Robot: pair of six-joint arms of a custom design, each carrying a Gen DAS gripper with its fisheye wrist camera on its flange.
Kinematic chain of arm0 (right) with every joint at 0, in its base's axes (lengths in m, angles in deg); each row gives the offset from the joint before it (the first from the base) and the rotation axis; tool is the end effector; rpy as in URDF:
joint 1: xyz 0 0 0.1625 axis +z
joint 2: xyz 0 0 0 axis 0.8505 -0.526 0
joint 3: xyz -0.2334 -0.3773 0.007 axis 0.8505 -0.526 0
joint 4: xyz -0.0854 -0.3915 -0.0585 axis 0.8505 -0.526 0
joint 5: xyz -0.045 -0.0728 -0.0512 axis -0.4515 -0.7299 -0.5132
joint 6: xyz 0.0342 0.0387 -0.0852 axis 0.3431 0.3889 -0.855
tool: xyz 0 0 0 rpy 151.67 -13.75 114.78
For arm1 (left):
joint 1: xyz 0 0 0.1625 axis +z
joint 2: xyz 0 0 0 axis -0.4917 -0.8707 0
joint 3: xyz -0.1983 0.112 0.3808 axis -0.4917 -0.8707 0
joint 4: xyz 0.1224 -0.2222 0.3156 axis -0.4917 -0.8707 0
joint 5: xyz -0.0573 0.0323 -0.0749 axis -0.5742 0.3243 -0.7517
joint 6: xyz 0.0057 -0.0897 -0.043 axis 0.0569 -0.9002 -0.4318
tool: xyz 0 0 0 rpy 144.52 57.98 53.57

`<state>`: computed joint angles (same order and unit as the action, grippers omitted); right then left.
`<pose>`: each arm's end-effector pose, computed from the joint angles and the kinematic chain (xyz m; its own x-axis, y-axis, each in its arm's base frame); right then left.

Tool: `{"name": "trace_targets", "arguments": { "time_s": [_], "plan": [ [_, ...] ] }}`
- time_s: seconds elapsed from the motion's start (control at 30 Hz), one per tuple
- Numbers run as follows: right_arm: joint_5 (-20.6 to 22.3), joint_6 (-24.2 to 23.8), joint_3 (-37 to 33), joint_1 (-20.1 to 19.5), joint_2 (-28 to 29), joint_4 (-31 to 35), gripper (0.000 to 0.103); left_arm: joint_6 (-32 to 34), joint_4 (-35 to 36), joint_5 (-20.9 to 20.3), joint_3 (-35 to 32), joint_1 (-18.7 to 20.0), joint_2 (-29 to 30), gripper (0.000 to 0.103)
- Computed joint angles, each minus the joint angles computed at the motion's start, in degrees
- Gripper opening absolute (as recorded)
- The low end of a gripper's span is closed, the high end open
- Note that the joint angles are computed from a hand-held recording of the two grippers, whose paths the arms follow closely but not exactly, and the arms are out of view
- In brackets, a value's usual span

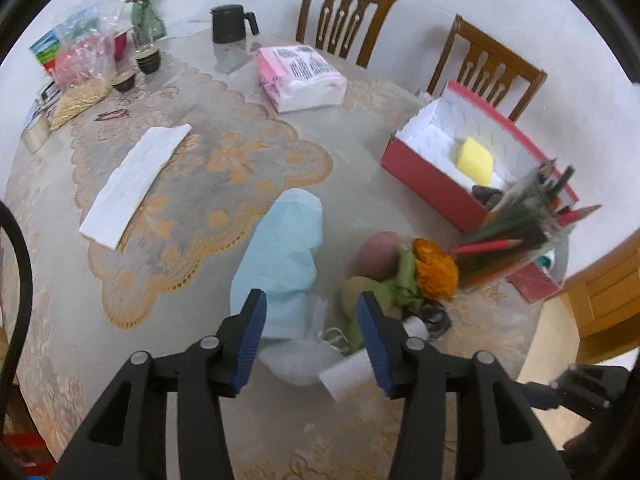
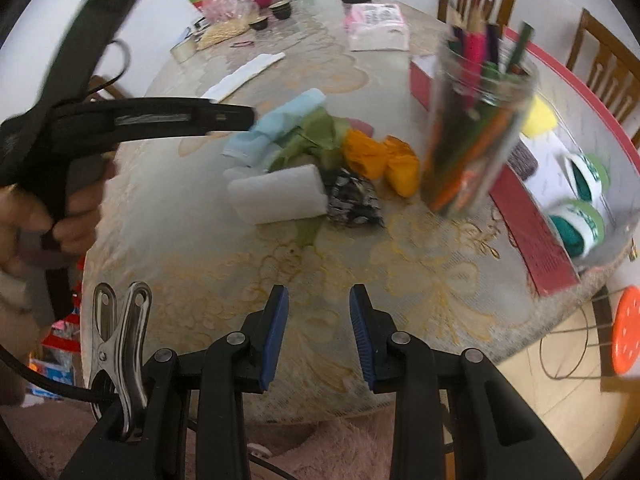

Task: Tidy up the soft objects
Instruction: 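Reach the left tool to the light blue cloth and grasp it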

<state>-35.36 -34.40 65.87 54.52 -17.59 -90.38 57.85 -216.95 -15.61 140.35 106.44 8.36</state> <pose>0.3643 -0.6531 -0.0827 -0.8414 -0.2248 0.4915 -0.3625 0.9092 -0.2048 0.0144 -0.7738 0.3035 -0.7182 0.3421 -0.6060 0.5085 0.8524 -0.1215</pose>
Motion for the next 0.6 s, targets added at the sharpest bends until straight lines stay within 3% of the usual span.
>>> {"name": "trace_targets", "arguments": {
  "time_s": [0.6],
  "plan": [
    [0.3,-0.7,-6.5,-0.1,3.7,5.4,0.033,1.4,4.2,3.4,-11.4,2.5,9.4,0.051]
  ]
}}
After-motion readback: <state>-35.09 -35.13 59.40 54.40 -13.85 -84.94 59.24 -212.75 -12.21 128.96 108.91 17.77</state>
